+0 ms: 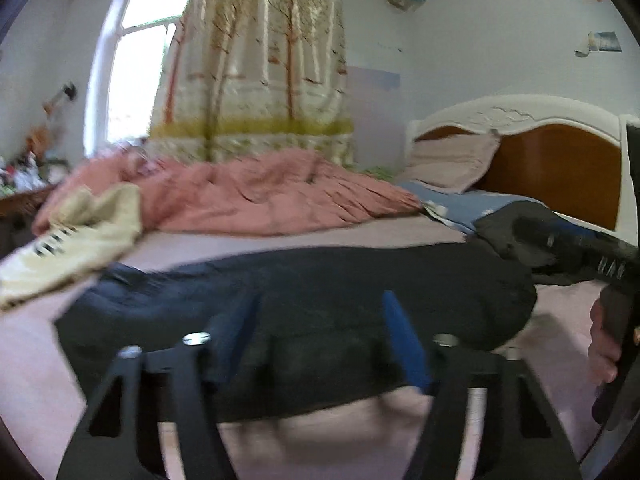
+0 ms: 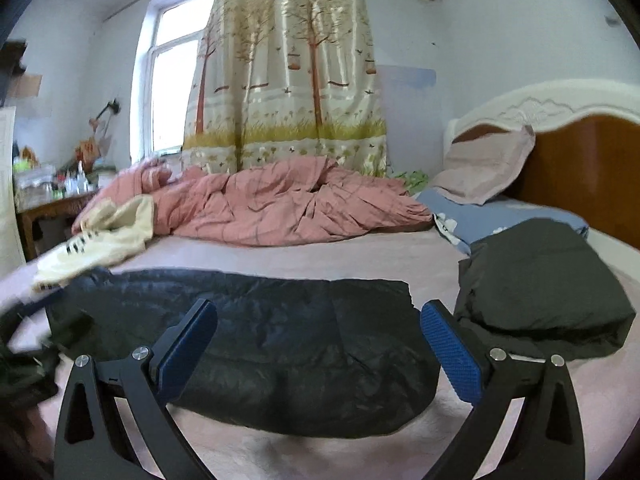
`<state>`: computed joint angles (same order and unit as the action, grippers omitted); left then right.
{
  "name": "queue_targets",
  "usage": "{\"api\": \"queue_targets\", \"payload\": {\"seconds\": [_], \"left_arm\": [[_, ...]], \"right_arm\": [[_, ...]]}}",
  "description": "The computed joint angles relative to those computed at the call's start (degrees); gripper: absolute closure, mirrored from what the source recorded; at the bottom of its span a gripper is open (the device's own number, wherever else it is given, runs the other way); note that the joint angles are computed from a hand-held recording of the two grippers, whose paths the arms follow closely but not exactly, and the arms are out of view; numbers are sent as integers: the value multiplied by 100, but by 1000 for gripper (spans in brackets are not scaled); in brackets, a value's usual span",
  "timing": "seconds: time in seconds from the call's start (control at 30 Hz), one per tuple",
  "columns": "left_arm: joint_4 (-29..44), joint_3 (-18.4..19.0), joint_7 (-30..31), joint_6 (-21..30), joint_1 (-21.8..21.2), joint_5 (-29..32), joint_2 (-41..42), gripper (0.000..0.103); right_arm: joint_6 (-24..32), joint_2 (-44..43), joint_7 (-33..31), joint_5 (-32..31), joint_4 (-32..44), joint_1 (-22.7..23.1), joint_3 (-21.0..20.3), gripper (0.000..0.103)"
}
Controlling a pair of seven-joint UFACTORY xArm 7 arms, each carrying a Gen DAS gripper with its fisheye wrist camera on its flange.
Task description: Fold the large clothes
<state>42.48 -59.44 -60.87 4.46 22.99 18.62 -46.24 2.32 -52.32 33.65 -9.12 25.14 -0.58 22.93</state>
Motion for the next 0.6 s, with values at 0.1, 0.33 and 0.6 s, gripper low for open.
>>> {"api": "queue_targets", "payload": {"seconds": [0.1,0.33,0.6], "left_arm": [[304,-311,83,-49,196,26,710,71],[696,-398,248,425,74,150,2194,71],[506,-27,-288,123,-247,471,2610,78]], "right_arm": [[167,202,-187,108,161,428,-475,7],[2383,1862,-2205,1566,2039,3305,-2718,25],[5109,4781,-2970,3075,5337,3935,-3156,30]]}}
